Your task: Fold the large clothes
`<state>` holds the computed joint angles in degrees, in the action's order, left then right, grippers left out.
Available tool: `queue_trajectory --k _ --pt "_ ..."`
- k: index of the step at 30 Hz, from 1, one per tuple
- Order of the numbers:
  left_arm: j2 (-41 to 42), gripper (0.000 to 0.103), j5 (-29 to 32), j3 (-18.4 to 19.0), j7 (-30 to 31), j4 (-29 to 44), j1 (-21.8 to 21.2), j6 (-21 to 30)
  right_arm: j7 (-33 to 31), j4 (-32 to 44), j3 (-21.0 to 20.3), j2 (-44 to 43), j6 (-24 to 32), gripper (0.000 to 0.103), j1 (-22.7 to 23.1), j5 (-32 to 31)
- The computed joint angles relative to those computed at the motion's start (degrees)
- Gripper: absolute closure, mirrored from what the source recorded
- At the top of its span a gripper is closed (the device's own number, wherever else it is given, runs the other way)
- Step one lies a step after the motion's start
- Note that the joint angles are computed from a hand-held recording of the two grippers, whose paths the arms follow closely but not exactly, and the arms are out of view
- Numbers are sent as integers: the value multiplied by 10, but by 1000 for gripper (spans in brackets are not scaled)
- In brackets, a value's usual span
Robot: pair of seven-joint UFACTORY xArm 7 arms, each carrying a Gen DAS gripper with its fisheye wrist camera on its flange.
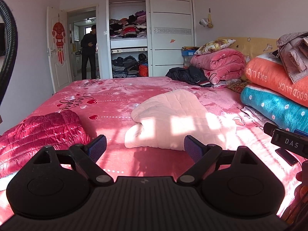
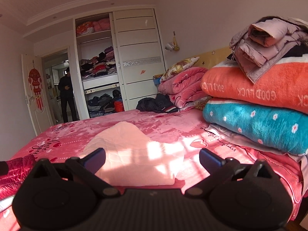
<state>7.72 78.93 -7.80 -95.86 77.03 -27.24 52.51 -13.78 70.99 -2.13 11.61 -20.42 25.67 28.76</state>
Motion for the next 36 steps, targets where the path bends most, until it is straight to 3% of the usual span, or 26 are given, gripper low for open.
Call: queue_trajectory --k 2,6,9,14,17,20,26,29,36 --pt "12 0 1 5 1 3 7 -27 21 7 7 22 5 1 -19 -13" --pt "47 0 3 23 8 21 19 -91 100 19 61 73 15 1 -99 -117" --pt "75 0 -3 41 2 46 25 -123 161 35 141 114 16 1 -191 -218" --pt "135 0 -1 82 -10 108 32 -168 211 101 205 184 42 1 -255 -311" --pt "186 0 -22 105 15 167 33 -178 229 148 221 221 74 1 -266 -341" --pt "237 0 -64 123 55 227 41 -188 218 211 293 276 109 1 -313 -370" --pt "321 0 -159 142 118 327 69 -226 163 349 289 363 161 1 -283 -346" --pt "381 0 -220 138 187 405 86 -216 139 400 295 394 196 1 -277 -326" --pt "480 0 -321 155 269 541 95 -181 82 475 307 436 245 1 -266 -284"
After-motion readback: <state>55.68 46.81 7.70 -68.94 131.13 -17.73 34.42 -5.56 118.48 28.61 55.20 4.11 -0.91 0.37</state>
